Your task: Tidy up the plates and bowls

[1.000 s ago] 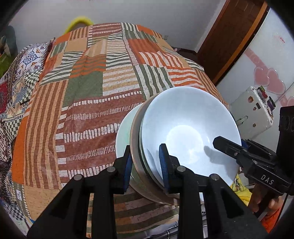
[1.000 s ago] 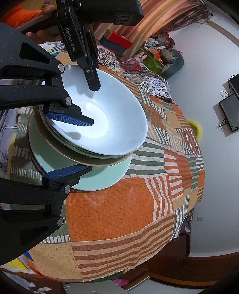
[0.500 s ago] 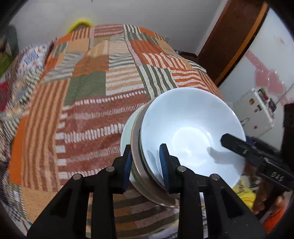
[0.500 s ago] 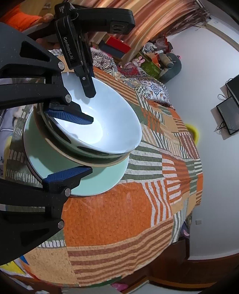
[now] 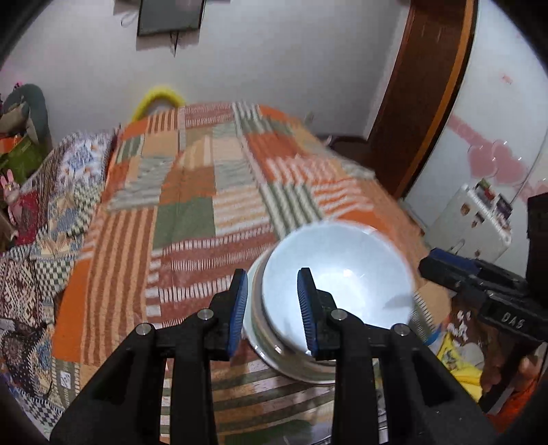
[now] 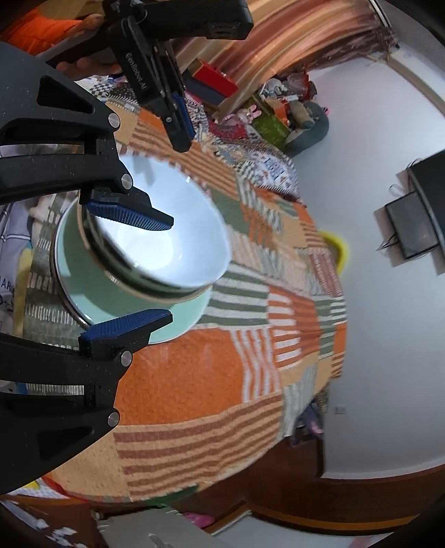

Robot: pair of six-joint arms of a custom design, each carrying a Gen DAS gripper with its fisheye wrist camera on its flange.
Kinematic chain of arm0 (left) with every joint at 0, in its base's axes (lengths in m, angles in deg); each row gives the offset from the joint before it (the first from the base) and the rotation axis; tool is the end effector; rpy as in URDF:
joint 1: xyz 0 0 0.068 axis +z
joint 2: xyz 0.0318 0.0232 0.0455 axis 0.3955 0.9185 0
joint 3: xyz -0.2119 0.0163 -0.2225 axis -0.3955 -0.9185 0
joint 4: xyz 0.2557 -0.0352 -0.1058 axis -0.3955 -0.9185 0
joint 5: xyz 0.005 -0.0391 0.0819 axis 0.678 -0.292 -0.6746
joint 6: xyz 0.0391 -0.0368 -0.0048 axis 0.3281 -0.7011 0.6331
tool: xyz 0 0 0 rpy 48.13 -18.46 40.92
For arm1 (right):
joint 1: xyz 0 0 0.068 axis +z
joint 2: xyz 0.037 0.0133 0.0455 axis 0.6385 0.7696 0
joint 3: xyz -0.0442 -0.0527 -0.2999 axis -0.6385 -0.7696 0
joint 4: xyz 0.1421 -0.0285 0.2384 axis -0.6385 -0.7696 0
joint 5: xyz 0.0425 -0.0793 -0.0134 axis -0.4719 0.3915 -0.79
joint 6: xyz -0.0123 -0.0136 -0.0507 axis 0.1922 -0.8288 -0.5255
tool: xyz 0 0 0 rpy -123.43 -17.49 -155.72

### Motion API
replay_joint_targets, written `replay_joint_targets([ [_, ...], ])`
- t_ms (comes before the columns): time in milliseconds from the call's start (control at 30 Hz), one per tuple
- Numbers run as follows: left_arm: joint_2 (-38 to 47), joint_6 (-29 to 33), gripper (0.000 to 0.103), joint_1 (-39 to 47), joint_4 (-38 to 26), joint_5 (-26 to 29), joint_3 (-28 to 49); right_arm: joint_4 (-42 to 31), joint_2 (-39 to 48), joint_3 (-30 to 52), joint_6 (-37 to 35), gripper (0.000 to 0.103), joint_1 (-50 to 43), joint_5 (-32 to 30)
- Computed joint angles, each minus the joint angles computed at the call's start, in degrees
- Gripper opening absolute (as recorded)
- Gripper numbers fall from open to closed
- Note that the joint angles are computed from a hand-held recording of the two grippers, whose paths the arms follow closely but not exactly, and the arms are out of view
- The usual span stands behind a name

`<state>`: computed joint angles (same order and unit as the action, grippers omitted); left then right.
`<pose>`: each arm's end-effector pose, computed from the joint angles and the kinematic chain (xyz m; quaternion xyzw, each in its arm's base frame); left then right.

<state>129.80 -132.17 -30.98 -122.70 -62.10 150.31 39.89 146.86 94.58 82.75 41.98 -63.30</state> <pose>0.1949 -0.2396 0.3133 -0.0264 0.9210 -0.0653 0.3833 0.1887 0.0266 0.3298 -0.1609 0.8938 0.2504 0.3355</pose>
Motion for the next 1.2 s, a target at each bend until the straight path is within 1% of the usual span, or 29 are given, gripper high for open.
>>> replay_joint_targets([
  [100,-1.82,0.31,0.032,-3.31,-1.84,-5.29,2.93,-0.42,-2.90,2.40,0.03,0.044,0.53,-0.09],
  [233,-2.91,0.71,0.044,-8.32,-4.05,-13.38,7.14,-0.59,-6.03,5.31,0.20,0.046,0.22,-1.37],
  [300,-2.68,0.54,0.044,-11.03,-5.64,-18.01,9.41,-0.18,-7.49,6.80,0.17,0.051,-0.59,-2.32],
  [400,-2.66,-0.29,0.045,-13.91,-7.27,-22.15,11.38,0.34,-10.11,8.60,0.24,0.057,-1.98,-3.82],
  [467,-2.80,-1.30,0.052,-15.56,-7.94,-24.17,11.93,0.98,-11.46,9.09,0.44,0.062,-2.58,-4.39],
  [533,-2.81,-2.50,0.059,-17.71,-9.16,-27.39,12.65,1.54,-12.67,9.44,0.79,0.065,-3.19,-5.11],
  [567,-2.59,-3.15,0.062,-18.87,-10.15,-29.20,13.27,1.60,-13.29,9.77,0.82,0.067,-3.97,-6.10],
  [600,-2.23,-3.83,0.066,-19.85,-11.48,-30.57,14.14,2.33,-13.38,9.63,1.27,0.070,-3.53,-5.83],
  [633,-1.97,-4.82,0.075,-20.65,-12.74,-31.47,14.78,2.72,-13.93,9.66,1.62,0.073,-3.85,-6.25],
  [667,-1.88,-5.68,0.081,-21.45,-13.49,-32.59,15.16,3.23,-14.21,9.41,1.71,0.078,-4.21,-6.67],
  [700,-1.87,-6.50,0.091,-22.30,-13.90,-33.86,15.35,3.76,-14.46,9.16,1.80,0.080,-4.45,-6.95],
  [733,-1.66,-7.82,0.097,-23.19,-14.84,-35.29,15.75,4.15,-14.83,9.08,2.00,0.080,-4.31,-6.76],
  [800,-1.10,-10.32,0.099,-24.70,-17.37,-37.92,16.75,4.55,-15.54,8.68,2.06,0.082,-4.00,-6.35],
  [833,-0.36,-12.12,0.100,-25.54,-19.72,-39.27,17.80,4.93,-15.76,8.53,2.34,0.084,-3.61,-5.88],
  [867,0.06,-12.50,0.100,-25.73,-20.45,-39.82,18.29,5.37,-15.98,8.36,2.67,0.087,-3.27,-5.51],
  [933,1.49,-15.87,0.101,-26.77,-24.76,-41.49,20.14,5.90,-16.76,7.77,2.97,0.091,-3.27,-5.61],
  [1000,2.13,-17.21,0.101,-27.03,-26.46,-42.15,20.75,6.10,-17.33,7.51,2.83,0.099,-4.25,-6.44],
  [1067,2.52,-19.46,0.102,-27.51,-28.86,-42.79,21.17,6.82,-18.19,7.07,3.01,0.102,-4.19,-6.31],
  [1200,3.19,-21.84,0.102,-28.22,-30.98,-43.44,21.76,6.94,-19.82,6.64,2.52,0.103,-4.84,-6.46],
])
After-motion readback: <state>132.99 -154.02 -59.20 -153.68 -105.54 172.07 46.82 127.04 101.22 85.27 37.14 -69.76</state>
